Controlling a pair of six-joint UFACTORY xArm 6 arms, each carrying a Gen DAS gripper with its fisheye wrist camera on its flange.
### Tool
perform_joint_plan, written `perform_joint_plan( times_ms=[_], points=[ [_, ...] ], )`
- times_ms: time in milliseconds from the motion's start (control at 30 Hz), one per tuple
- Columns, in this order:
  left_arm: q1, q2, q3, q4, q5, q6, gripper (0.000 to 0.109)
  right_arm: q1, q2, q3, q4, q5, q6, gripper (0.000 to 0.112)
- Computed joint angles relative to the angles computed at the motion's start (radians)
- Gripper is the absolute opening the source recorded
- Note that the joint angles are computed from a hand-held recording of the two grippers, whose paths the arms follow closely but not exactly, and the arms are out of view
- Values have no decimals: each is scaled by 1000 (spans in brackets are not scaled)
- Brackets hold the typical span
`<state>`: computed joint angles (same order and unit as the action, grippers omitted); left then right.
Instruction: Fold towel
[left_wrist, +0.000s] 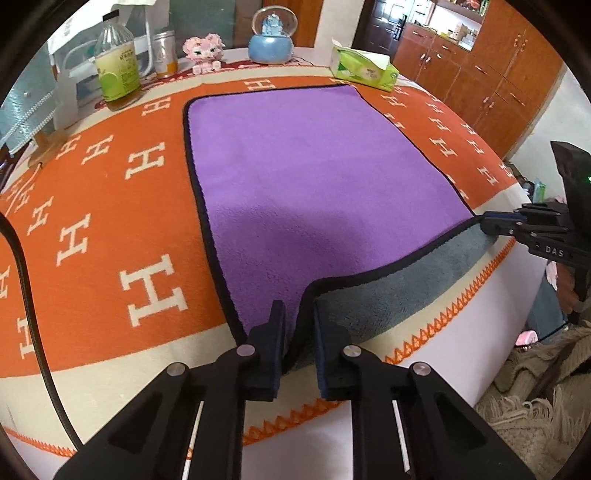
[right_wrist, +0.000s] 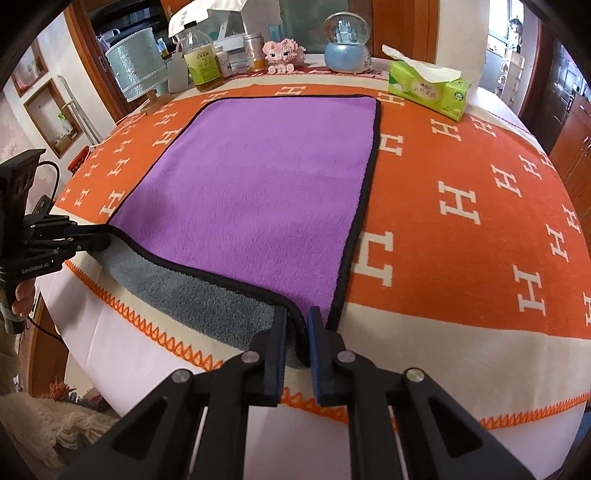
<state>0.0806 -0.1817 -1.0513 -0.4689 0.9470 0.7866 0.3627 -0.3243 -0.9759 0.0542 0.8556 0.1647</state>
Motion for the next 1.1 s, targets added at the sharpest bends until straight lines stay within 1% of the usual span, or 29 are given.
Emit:
perform_joint_plan(
  times_ms=[333, 567, 733, 900, 1033, 1100],
  points=[
    [0, -12, 2, -13, -41, -10, 9, -3, -4, -9, -24, -22, 31, 8],
    [-14, 22, -49, -13, -124, -75, 9, -13, 39, -65, -60, -57, 61, 8],
    [-47, 117, -169, 34, -188, -176, 8, -37, 146, -186, -126, -91, 85, 8],
    [-82, 261, -336, 124, -249, -301, 8, -72, 296, -359, -177, -114, 105, 8],
    [-103, 386, -476, 218, -285, -405, 8, -95, 418, -498, -197, -103, 117, 8],
    [-106, 429, -528, 242, -286, -441, 8, -104, 482, -571, -209, -87, 125, 8]
  ],
)
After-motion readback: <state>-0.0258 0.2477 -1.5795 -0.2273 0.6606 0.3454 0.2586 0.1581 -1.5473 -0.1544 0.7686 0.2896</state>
